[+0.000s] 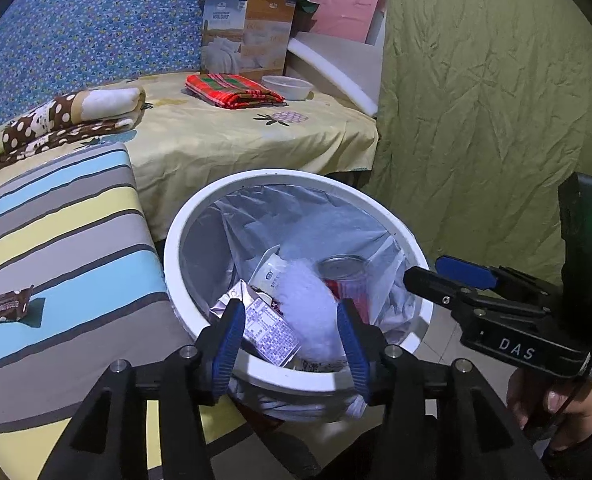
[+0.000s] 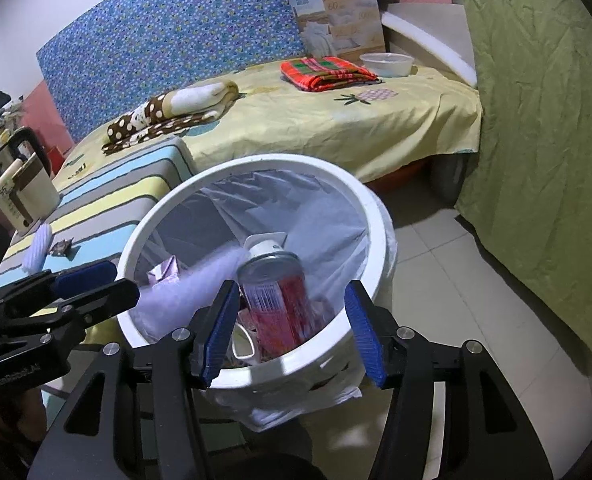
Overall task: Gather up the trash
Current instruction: 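Open the left tool to drop the foam nets while the right tool drops the can, then move both open tools back over the table toward the last foam net and chocolate wrapper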
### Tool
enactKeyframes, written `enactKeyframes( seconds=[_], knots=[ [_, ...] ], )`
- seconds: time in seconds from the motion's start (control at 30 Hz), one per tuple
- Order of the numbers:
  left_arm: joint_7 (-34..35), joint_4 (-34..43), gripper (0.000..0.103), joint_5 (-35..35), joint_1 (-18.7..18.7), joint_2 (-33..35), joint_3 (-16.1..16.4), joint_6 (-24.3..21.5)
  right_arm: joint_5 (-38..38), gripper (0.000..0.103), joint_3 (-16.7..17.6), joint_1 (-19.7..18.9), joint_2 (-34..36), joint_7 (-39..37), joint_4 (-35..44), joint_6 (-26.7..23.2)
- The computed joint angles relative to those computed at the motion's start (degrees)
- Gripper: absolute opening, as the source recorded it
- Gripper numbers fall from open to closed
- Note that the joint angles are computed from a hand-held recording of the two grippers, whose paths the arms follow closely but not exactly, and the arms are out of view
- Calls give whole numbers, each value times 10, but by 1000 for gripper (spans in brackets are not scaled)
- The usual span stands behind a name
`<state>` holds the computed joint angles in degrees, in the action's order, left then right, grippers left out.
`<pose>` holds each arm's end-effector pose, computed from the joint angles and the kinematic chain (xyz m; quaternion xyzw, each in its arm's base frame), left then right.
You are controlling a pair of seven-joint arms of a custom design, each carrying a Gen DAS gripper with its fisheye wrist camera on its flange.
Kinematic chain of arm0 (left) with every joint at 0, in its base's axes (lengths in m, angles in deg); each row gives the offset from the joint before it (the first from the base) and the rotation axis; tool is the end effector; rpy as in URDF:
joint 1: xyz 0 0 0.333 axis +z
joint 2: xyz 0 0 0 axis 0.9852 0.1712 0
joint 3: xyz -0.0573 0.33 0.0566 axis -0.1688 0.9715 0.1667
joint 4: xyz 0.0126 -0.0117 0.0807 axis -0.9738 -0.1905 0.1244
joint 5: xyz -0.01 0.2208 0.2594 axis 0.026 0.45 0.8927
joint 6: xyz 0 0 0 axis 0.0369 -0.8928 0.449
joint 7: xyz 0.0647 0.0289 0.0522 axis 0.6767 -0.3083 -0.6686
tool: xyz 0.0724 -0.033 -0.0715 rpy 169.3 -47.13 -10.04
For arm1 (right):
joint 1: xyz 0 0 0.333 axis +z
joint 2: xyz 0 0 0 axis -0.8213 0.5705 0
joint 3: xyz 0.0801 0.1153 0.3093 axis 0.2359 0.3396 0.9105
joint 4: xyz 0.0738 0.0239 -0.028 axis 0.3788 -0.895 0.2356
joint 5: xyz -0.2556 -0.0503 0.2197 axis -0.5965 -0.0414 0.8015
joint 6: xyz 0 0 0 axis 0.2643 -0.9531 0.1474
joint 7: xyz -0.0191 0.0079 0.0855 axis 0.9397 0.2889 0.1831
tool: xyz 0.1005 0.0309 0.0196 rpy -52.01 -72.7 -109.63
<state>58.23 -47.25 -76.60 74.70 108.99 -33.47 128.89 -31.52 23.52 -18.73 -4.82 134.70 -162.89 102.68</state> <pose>0.6003 -0.3052 0.4500 -0.5163 0.7602 -0.3799 0.1056 0.5456 0.3189 0.4524 -0.6358 0.6720 -0.2068 0.3186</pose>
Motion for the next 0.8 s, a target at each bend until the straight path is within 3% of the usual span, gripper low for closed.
enactKeyframes(
  seconds=[0.23,0.43,0.53,0.63,0.73,0.8],
  knots=[
    [-4,-39,48,-16,24,-27,-16,23,-30,57,-9,14,-10,27,-6,19],
    [-32,-88,48,-11,32,-65,-7,51,-48,57,-8,22,-12,43,-4,33],
    [-68,-119,48,8,5,-93,37,65,-46,57,-3,23,-11,40,-1,40],
    [-96,-140,48,27,-7,-111,60,74,-39,57,0,25,-10,30,-2,46],
    [-139,-166,48,58,-39,-134,111,90,-28,57,2,30,-10,16,-3,54],
    [-157,-177,48,73,-44,-145,123,95,-24,57,0,35,-10,8,-3,61]
  ],
)
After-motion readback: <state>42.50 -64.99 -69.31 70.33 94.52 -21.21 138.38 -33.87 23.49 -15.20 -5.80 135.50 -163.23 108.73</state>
